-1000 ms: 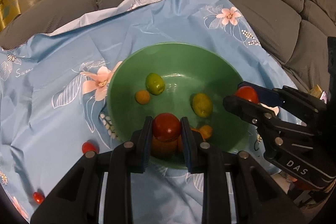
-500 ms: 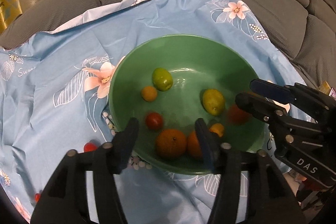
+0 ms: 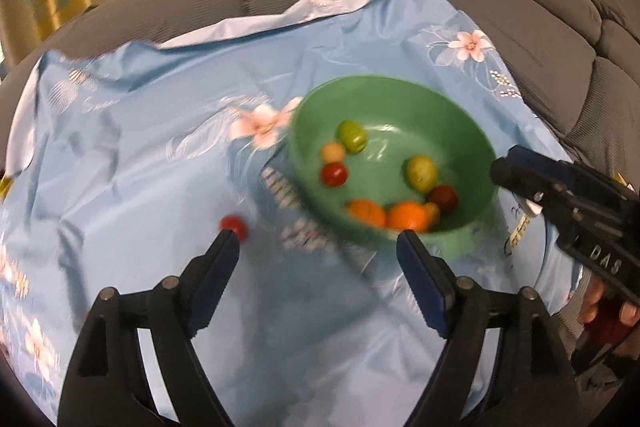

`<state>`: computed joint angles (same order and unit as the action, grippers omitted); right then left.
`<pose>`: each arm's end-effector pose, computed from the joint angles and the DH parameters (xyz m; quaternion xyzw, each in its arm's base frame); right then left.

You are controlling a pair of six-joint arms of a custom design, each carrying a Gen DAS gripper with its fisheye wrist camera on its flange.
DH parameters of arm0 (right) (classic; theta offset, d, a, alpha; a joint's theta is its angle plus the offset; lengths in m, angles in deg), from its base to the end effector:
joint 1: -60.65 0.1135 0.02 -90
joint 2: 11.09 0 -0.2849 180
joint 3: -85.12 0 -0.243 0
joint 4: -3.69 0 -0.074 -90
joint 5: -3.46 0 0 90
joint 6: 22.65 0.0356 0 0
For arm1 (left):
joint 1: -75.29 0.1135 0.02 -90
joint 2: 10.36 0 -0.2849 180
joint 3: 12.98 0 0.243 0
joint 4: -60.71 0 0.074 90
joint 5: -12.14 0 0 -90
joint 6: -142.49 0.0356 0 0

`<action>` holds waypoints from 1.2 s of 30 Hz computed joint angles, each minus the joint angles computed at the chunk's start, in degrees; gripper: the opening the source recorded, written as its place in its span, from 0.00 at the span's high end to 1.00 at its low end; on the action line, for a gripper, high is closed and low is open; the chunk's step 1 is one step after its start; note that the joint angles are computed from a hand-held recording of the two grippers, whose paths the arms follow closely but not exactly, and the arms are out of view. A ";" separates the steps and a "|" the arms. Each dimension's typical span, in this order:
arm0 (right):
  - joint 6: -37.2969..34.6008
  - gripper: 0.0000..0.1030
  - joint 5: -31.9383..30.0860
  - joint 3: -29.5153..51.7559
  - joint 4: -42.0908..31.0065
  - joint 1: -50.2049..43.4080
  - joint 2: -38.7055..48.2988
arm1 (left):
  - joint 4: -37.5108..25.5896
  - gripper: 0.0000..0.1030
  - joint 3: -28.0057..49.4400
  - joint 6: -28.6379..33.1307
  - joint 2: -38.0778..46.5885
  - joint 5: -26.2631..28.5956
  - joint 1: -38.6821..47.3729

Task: Organize fruits
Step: 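Withdraw both tools from the bowl back over the last two tomatoes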

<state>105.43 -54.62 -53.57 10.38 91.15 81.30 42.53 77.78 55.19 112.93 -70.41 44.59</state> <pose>0.2327 0.1152 0.1362 0.1649 0.8773 0.0005 0.4507 0.3850 -0.2340 0.1364 0.2910 0.8939 -0.1405 0.3107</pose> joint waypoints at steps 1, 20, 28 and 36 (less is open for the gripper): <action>0.27 0.66 0.11 -0.03 0.00 0.55 0.05 | 0.48 0.21 -1.41 -0.20 -0.71 -0.22 0.43; 2.76 0.66 2.85 5.27 -5.11 9.96 3.04 | 7.32 0.19 -21.45 -2.37 -10.06 0.31 10.35; 1.58 0.66 1.17 12.48 -9.18 12.52 9.03 | 9.64 0.19 -25.17 -0.87 -11.95 2.23 13.35; 0.98 0.66 0.16 18.91 -13.60 13.45 13.76 | 12.16 0.19 -27.40 0.60 -12.00 3.91 16.81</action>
